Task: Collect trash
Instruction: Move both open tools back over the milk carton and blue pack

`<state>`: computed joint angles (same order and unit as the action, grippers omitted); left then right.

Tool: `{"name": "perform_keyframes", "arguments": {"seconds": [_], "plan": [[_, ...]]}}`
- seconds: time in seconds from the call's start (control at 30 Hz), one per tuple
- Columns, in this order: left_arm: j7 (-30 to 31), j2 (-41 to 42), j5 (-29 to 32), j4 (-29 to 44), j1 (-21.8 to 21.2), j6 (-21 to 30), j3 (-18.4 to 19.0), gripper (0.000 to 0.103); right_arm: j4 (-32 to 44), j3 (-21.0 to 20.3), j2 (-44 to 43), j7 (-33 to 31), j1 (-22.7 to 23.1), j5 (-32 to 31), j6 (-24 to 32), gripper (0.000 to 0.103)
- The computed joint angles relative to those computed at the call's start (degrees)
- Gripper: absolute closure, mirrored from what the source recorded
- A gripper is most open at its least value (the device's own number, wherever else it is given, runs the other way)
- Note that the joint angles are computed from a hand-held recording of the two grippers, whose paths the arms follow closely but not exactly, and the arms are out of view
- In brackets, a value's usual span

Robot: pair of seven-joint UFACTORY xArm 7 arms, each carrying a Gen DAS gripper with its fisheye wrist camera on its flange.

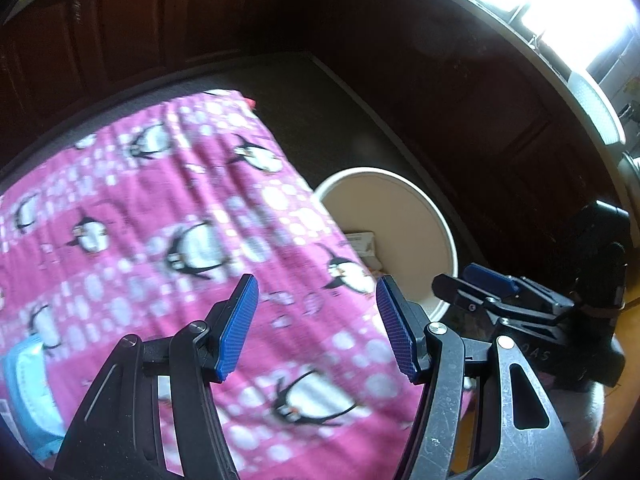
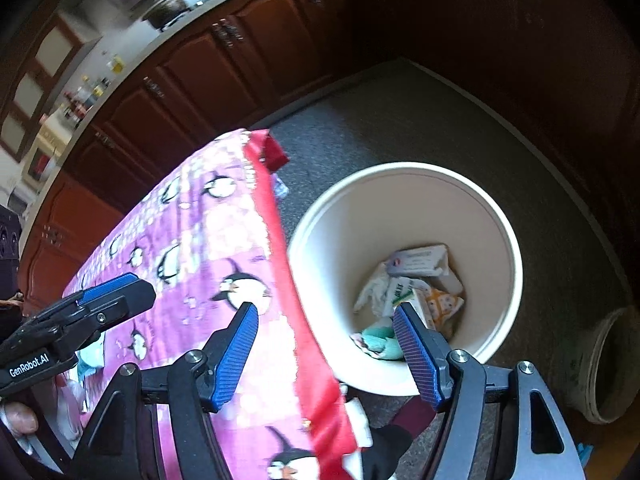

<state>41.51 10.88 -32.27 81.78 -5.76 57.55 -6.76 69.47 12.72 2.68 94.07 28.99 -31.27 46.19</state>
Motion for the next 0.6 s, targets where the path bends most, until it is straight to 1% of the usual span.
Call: {"name": "perform_keyframes", "arguments": {"seconds": [0.17, 0.3, 0.47, 0.6], "plan": [[1.4, -1.9, -0.7, -1.6, 2.1, 0.0, 1.6, 0.043, 4.6, 0.0, 3.0, -1.4, 1.3, -0.5, 0.8, 0.034], [1.3, -2.6, -1.2, -2.3, 3.4, 0.2, 2.6, 0.043, 8.7, -0.6, 5.9, -3.0, 2.8, -0.5, 1.2, 0.034], [1.0, -3.0, -1.0, -2.5, 6.3, 1.8, 4.6, 0.043, 15.4, -1.8, 11.2, -6.9, 5.3, 0.4, 0.8, 0.033], [0.7, -3.1, 0.5, -2.5, 8.8, 2.1, 6.1, 0.043, 22.1, -3.1, 16.8, -11.3, 7.5, 2.5, 0.6, 0.032]]}}
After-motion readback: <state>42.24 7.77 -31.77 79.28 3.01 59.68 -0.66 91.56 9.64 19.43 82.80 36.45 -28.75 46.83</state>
